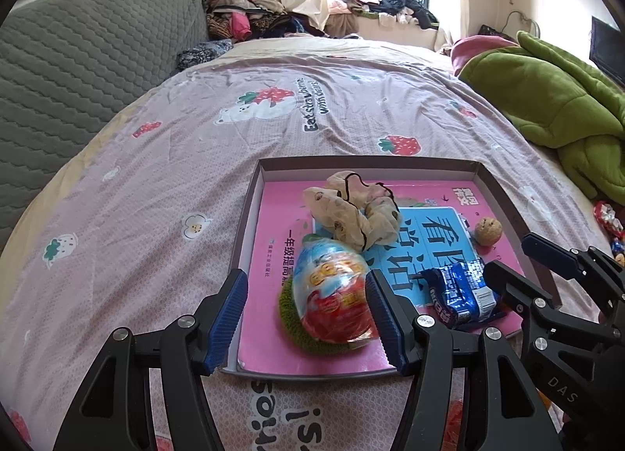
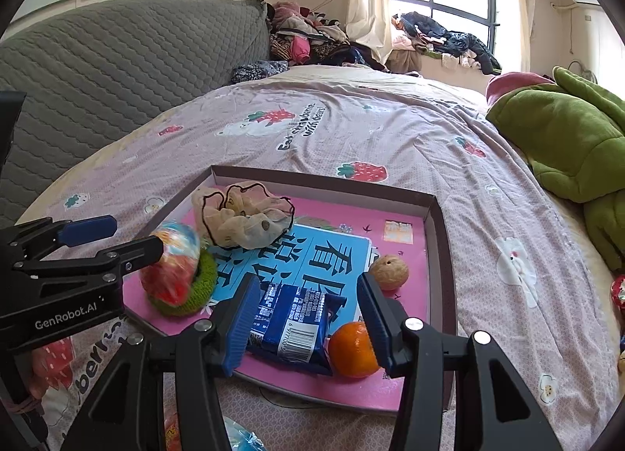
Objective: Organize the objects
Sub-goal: 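Lower the red wrapped candy ball into the box and open the left tool, then withdraw both open tools back from the box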
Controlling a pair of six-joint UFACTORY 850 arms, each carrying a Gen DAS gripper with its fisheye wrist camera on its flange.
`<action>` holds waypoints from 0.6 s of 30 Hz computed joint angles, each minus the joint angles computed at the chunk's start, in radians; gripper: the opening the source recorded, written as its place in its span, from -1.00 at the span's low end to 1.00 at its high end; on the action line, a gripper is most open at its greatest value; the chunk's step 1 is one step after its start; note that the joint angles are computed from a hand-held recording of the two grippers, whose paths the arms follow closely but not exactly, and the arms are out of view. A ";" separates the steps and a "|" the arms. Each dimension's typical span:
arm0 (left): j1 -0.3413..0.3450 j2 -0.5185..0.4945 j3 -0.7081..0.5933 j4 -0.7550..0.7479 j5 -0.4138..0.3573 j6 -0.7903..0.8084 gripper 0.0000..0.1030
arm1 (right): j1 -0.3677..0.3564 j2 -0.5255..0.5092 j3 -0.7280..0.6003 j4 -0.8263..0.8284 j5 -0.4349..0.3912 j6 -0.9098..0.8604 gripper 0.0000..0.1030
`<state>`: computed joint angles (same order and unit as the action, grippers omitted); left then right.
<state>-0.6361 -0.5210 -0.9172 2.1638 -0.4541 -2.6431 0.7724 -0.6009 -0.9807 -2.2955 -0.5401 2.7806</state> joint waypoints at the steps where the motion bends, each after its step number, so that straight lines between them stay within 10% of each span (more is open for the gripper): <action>1: -0.002 0.002 0.001 -0.001 0.001 0.001 0.25 | 0.000 0.002 0.001 0.000 0.002 0.000 0.00; 18: -0.041 0.086 0.076 0.000 -0.029 -0.026 0.25 | 0.027 0.082 0.062 0.021 -0.038 0.007 0.07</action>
